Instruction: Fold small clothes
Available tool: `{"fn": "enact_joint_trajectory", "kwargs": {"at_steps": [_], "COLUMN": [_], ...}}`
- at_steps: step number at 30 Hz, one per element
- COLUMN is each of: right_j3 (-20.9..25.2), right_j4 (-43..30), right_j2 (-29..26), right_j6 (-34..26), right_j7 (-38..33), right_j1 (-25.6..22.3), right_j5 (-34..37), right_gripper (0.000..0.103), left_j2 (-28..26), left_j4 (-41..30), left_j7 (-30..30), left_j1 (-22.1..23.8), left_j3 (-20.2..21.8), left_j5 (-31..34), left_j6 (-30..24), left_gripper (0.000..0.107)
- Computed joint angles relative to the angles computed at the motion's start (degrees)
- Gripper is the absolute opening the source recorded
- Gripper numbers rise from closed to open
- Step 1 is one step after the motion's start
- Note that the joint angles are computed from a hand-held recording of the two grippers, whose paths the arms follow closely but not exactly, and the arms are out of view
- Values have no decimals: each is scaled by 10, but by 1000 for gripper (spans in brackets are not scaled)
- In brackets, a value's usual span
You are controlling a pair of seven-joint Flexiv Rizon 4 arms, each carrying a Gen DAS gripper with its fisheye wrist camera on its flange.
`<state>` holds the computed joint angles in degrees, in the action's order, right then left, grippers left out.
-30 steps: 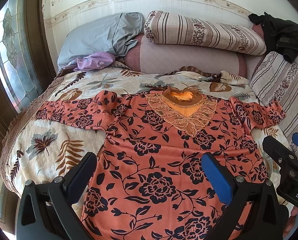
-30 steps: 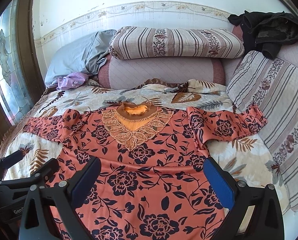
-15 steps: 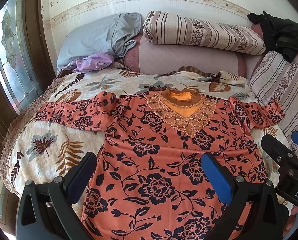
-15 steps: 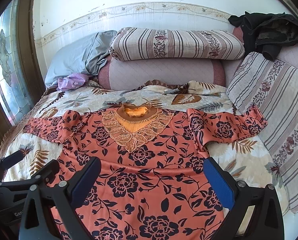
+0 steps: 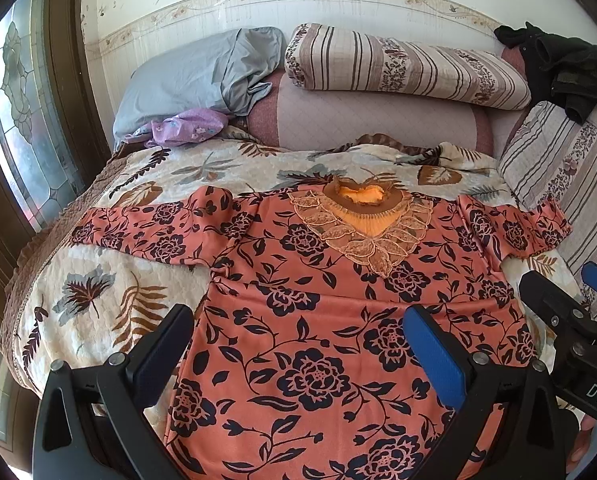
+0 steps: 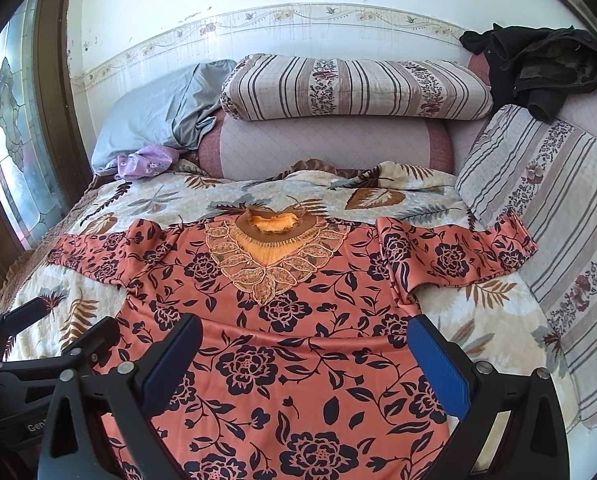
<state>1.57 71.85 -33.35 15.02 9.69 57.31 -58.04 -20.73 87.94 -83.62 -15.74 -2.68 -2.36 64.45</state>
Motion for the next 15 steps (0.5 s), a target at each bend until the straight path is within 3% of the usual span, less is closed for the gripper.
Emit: {"fn": "enact_joint_trajectory", "kwargs": {"at_steps": [9, 15], "right_j3": [3, 24], "right_j4": [14, 92], "right_j2": [5, 39], "right_j6": [19, 83], "right_j7": [4, 44], "right_j1": [-8, -43], "right_j5": [1, 22], "right_gripper": [103, 103], "left_j2": [-9, -40], "left_j4": [-12, -33], "left_j7": [-3, -34], "left_j1": [-5, -11], "left_j3": [2, 24], "left_j5": [10, 35], "left_j6": [-9, -55], "left_gripper": [103, 103]}}
